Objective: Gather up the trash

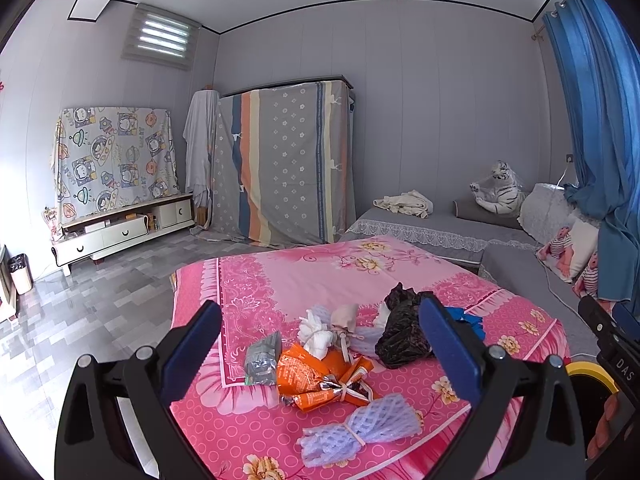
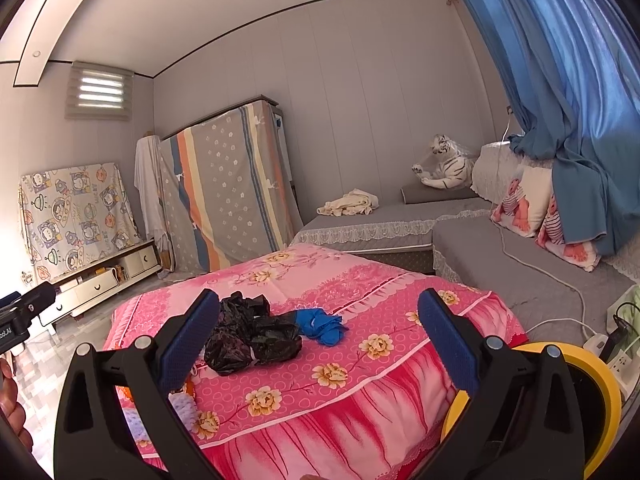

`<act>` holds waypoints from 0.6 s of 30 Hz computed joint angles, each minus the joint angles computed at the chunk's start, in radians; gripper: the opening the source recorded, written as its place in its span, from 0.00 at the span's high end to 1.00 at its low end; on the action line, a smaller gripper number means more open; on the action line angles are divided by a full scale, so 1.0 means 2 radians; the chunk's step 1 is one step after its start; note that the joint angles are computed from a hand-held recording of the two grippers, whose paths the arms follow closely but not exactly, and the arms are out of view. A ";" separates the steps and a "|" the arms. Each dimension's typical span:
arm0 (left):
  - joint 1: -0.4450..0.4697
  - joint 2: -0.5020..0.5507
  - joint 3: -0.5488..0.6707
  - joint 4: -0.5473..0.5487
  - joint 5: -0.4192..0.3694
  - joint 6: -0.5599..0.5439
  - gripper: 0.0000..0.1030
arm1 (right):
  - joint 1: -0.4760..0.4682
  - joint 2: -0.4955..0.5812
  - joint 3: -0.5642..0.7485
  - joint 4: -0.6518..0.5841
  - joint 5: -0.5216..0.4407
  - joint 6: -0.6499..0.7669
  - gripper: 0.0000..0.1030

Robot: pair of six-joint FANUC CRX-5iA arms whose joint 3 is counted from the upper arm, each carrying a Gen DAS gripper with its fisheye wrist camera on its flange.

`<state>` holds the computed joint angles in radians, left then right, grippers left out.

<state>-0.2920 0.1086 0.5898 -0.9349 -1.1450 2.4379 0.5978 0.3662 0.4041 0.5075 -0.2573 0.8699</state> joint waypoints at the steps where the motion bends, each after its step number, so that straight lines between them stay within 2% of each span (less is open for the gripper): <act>1: 0.001 0.000 0.000 0.001 0.000 -0.001 0.07 | 0.000 0.000 0.000 0.000 0.000 -0.001 0.08; 18: 0.004 0.003 0.002 0.010 0.003 -0.005 0.07 | 0.001 0.006 0.006 -0.009 -0.008 0.003 0.08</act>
